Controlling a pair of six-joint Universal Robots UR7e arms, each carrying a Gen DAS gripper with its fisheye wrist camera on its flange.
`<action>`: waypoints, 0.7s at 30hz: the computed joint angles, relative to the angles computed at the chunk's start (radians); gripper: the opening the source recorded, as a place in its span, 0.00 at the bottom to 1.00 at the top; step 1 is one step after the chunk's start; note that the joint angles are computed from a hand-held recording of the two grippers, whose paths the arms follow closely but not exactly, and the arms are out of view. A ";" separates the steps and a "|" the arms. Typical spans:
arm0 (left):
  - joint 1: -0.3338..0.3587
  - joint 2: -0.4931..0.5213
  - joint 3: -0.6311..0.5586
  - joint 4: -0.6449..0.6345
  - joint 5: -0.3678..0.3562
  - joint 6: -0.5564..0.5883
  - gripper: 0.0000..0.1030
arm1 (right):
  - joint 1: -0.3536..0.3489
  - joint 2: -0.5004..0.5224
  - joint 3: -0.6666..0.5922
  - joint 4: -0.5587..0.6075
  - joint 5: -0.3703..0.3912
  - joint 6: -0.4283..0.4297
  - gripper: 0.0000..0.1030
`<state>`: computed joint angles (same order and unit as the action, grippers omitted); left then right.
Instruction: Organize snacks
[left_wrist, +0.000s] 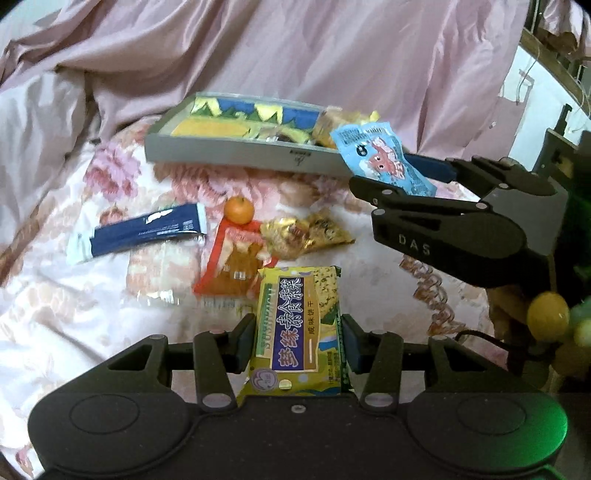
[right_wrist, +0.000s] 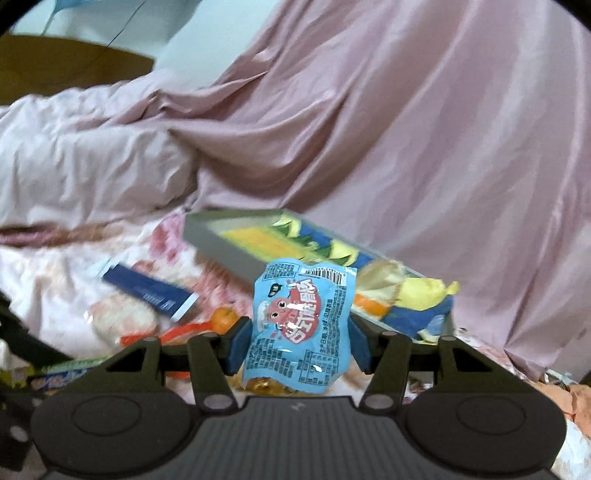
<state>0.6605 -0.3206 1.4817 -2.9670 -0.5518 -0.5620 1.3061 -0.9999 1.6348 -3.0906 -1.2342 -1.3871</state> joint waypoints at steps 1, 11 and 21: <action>-0.004 0.003 -0.006 -0.006 0.007 0.010 0.48 | -0.001 0.003 -0.011 0.002 0.000 0.020 0.59; 0.011 0.078 -0.166 -0.089 0.099 0.168 0.49 | 0.001 0.033 -0.091 -0.011 0.018 0.179 0.59; 0.060 0.233 -0.467 -0.216 0.150 0.377 0.49 | 0.002 0.094 -0.172 -0.059 0.034 0.303 0.59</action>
<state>0.7206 -0.0874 1.0144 -3.1835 -0.4022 -0.1853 1.3082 -0.9059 1.4626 -3.1501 -1.2001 -1.0842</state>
